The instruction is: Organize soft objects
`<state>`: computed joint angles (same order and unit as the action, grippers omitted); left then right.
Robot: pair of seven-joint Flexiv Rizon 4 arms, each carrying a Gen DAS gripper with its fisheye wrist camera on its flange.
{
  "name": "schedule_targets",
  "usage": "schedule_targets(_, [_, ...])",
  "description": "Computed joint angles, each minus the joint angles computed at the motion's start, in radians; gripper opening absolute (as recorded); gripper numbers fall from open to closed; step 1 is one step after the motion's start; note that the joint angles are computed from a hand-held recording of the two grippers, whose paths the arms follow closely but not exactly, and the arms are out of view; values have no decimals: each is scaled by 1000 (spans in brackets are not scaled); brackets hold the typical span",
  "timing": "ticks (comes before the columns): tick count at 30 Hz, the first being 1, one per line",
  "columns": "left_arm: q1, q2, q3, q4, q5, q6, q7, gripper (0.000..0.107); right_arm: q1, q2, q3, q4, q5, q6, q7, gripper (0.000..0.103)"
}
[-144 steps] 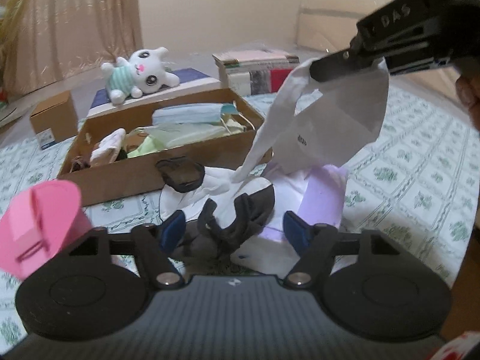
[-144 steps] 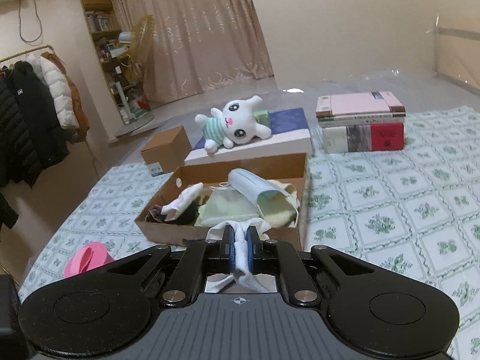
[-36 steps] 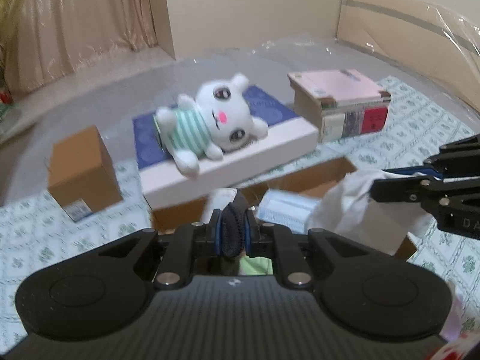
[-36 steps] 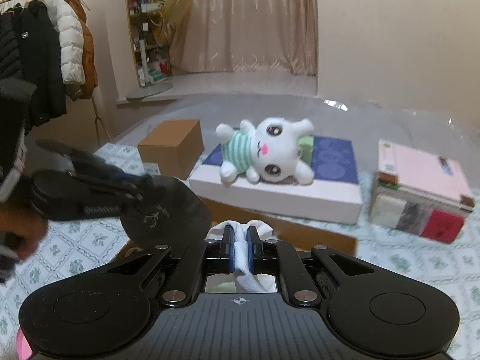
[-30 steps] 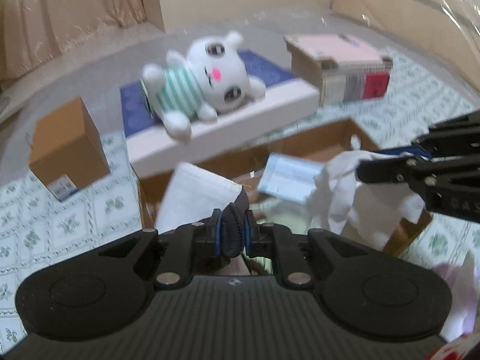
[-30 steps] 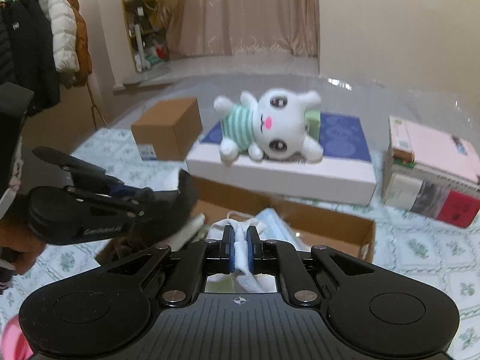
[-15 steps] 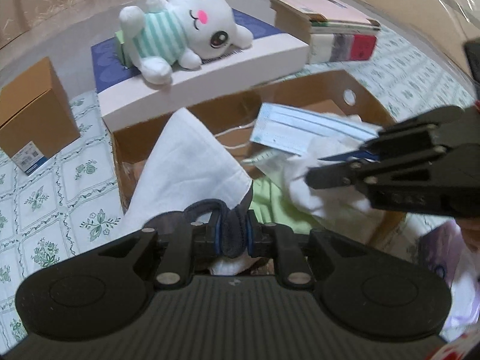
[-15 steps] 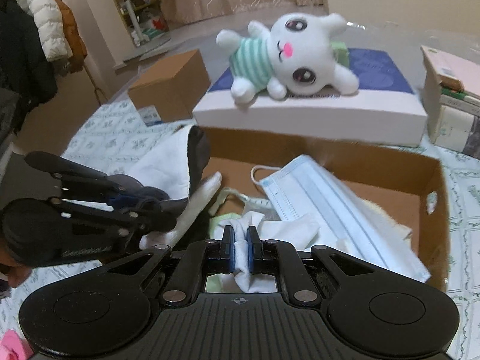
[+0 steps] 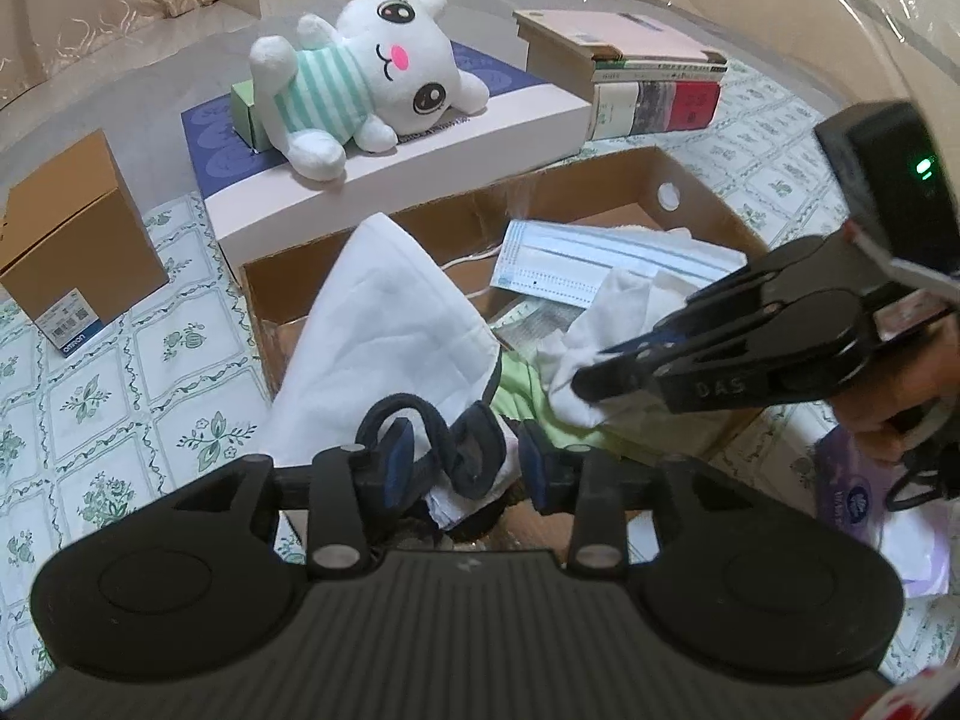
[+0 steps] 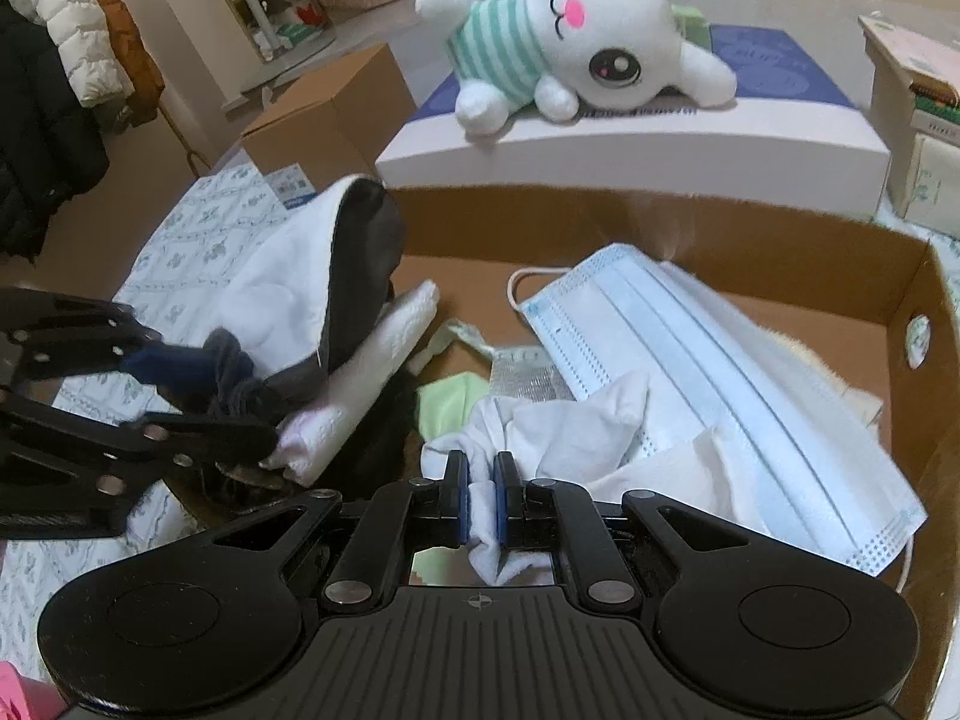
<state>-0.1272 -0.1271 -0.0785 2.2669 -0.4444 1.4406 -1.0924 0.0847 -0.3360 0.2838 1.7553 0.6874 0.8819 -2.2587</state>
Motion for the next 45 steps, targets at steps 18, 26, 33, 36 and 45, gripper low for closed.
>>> schedule_targets(18, [-23, 107, 58, 52, 129, 18, -148, 36, -11, 115, -31, 45, 86, -46, -44, 53])
schedule_targets(26, [3, 170, 70, 44, 366, -34, -411, 40, -20, 195, -82, 79, 135, -40, -29, 54])
schedule_targets(33, [55, 255, 37, 19, 614, -146, -683, 61, 1, 285, -118, 166, 68, -5, 41, 57])
schedule_targets(36, [69, 298, 20, 18, 676, -189, -769, 68, 6, 329, -135, 199, 64, -16, 48, 60])
schedule_targets(45, [94, 418, -29, 29, 771, -294, -919, 88, 45, 442, -178, 283, 27, -11, 80, 74])
